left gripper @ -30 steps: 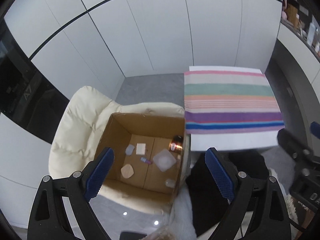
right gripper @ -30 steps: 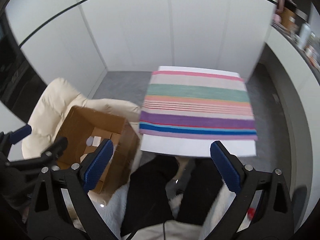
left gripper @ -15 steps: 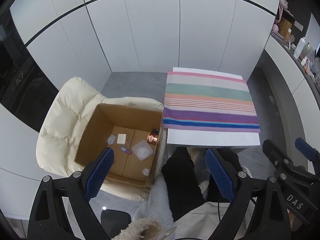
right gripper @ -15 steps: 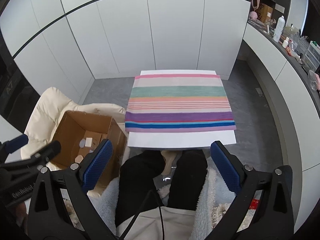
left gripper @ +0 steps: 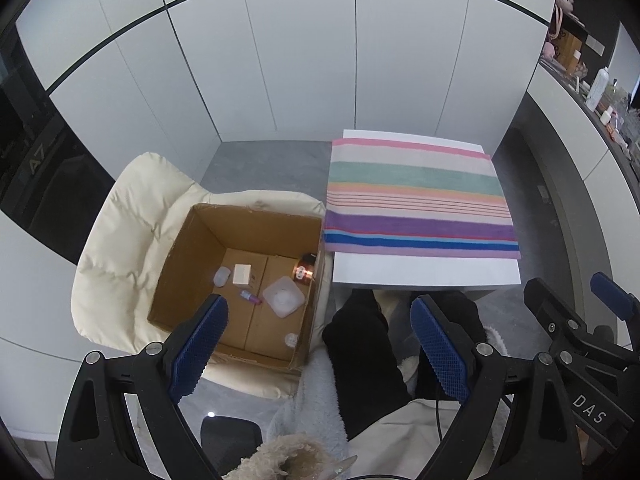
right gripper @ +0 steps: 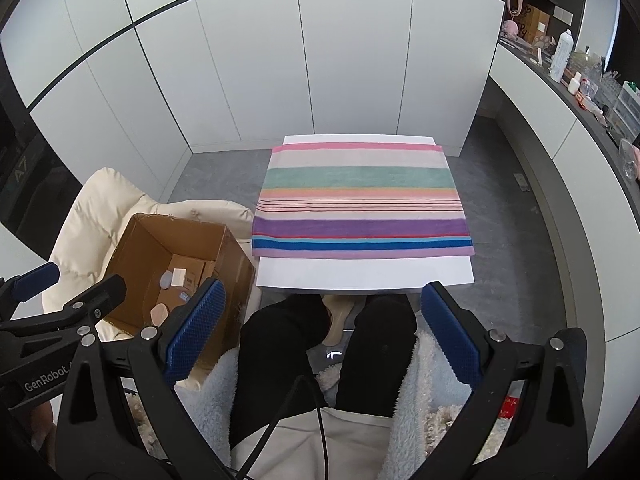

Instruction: Organize objects

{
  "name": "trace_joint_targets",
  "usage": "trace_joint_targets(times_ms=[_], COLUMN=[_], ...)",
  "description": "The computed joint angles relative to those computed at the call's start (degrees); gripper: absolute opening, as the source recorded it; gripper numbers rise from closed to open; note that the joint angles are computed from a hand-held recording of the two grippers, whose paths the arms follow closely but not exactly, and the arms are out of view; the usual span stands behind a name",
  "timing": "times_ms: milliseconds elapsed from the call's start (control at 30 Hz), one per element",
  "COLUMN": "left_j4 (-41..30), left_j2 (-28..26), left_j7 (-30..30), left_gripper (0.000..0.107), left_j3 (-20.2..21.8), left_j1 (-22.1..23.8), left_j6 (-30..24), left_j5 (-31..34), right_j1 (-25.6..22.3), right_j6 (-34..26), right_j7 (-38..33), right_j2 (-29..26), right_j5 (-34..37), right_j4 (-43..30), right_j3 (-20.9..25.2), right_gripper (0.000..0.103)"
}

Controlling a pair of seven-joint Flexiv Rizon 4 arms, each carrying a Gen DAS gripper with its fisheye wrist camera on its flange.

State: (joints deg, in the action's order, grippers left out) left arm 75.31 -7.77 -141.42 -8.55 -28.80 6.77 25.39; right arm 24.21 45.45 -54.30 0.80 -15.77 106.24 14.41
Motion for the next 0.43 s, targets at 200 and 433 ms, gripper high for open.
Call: trace_joint_targets(times_ms=[200, 433], left_j4=[0.3, 1.1], left_j2=[0.2, 0.5], left_j7=[0.1, 0.2], left_gripper=[0.094, 0.094], left_j3=[0.0, 0.0], left_j1=[0.2, 0.5], left_j6=[0.2, 1.2], left_j5=[-0.3, -1.0], right_j1=[0.1, 0.2], right_j6=[-0.1, -0.4], right_j7=[0.0, -0.2], right_j2=[-0.3, -0.6], right_j5=[-0.2, 0.2], right_j4=[-0.1, -0.4], right_j3=[0.0, -0.1], right_gripper=[0.100, 0.100])
